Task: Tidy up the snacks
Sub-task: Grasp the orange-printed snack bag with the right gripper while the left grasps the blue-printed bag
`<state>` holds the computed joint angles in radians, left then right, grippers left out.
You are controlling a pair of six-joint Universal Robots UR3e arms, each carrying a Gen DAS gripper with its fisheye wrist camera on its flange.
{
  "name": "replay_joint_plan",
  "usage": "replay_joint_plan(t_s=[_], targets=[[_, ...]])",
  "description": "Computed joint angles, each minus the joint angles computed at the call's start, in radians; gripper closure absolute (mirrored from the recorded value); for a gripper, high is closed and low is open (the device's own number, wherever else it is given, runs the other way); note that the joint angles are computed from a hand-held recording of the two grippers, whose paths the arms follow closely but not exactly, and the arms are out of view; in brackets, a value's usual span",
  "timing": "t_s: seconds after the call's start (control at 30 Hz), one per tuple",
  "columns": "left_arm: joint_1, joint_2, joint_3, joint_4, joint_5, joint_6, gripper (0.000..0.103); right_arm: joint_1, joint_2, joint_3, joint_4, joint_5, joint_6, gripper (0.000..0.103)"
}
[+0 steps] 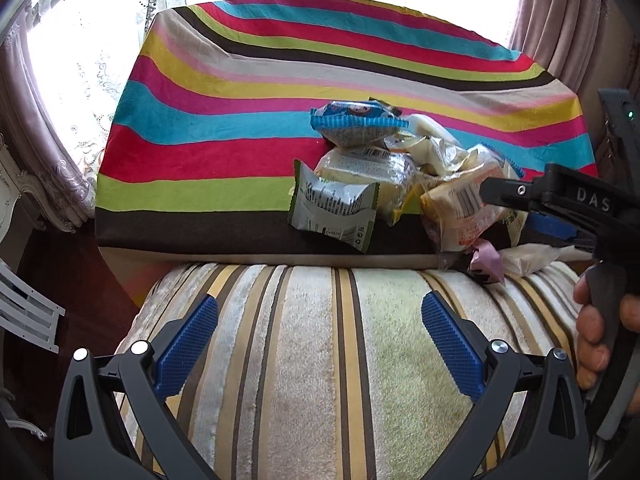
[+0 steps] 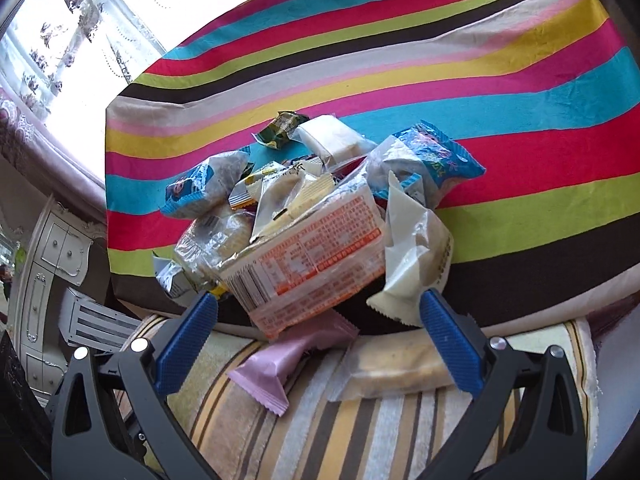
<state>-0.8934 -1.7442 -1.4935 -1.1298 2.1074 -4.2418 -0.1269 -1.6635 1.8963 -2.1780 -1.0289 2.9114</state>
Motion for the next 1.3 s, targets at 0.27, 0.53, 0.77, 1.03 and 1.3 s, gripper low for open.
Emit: replay_joint_plan(t_s=[0.27, 0.53, 0.77, 1.03, 1.3], targets=[[0.129, 0.089, -0.158, 0.297, -0.061, 0.091, 0.006, -0.006, 0.094, -0.058, -0.028, 0.044, 0.128, 0.002], [0.26, 0.074, -0.131, 0.378, -0.127, 0.146, 0.006, -0.01, 0.079, -0.063, 0.036, 0.054, 0.335, 0.002], [0.341, 0.038, -0.084, 0.393, -0.196, 0.172, 0.013, 0.032, 0.112, -0.064, 0.001, 0.033, 0.417, 0.013], [0.438, -0.065, 0.044, 0.35, -0.361, 0.191, 0.015, 0.12, 0.194, -0.163, -0.054, -0.088, 0.46, 0.019], [0.449, -0.302, 0.392, 0.047, -0.387, 0.259, 0.036, 0.166, 0.199, -0.153, -0.126, -0.184, 0.416, 0.051]])
